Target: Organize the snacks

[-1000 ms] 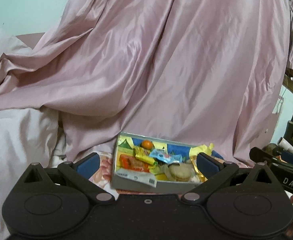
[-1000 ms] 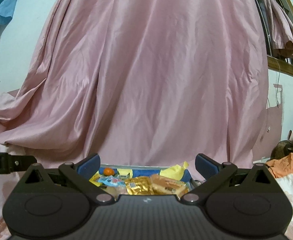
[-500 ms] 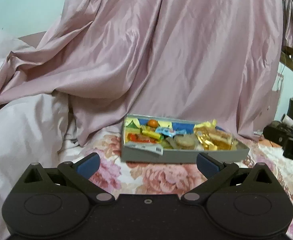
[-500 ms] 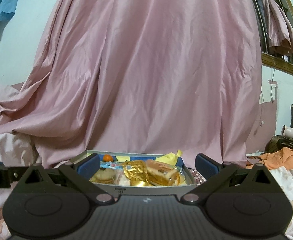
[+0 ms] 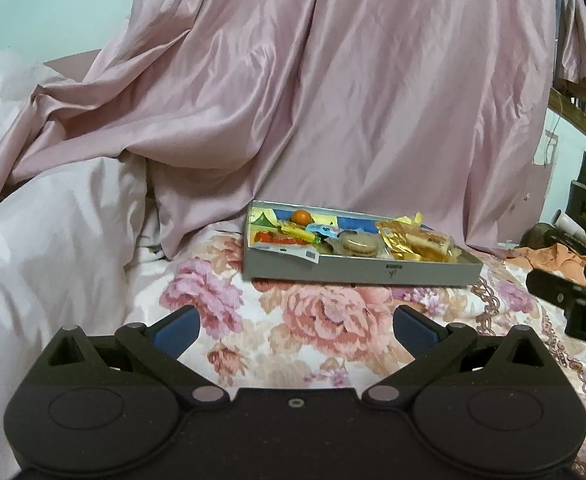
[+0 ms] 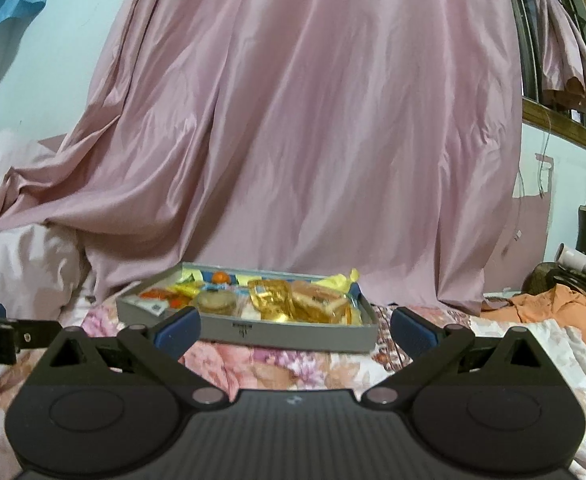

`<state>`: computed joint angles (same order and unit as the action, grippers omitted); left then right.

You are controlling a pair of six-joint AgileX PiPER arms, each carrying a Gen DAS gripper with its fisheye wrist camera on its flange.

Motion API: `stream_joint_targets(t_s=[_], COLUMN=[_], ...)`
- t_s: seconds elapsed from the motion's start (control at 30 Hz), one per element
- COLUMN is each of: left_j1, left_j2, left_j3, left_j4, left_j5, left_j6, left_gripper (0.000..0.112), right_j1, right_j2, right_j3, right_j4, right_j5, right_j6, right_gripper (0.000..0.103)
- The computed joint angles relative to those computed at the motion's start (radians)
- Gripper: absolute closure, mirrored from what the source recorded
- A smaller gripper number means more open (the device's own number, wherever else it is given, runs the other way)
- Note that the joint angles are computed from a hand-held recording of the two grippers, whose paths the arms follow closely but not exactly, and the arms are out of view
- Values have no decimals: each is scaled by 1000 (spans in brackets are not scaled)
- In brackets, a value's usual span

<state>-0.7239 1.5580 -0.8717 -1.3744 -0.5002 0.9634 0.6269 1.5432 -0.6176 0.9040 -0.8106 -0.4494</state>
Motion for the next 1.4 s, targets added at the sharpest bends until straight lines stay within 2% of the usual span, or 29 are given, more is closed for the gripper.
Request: stream_joint_targets(t_s=[0.3, 0.47, 0.83, 1.23, 1.4], left_j1=[-81, -131, -239, -294, -330], left_j2=[-79, -125, -183, -219, -225], left_j3=[106, 156, 224, 278, 291], left_j4=[-64, -108, -176, -219, -234], left_j5=[-62, -107, -194, -194, -215], left_j6=[8, 22, 34, 21, 27], left_gripper=[10, 10, 10, 10, 10], right_j1=[110, 186, 319, 419, 489], right_j2=[-56, -83, -144, -170, -162], right_j3=[84, 129, 208, 231, 229], right_j4=[130, 187, 273, 351, 403], right_j5=[-39, -90, -150, -161, -203], right_j6=[-58, -70, -65, -73, -94], right_gripper=[0, 0, 0, 0, 0])
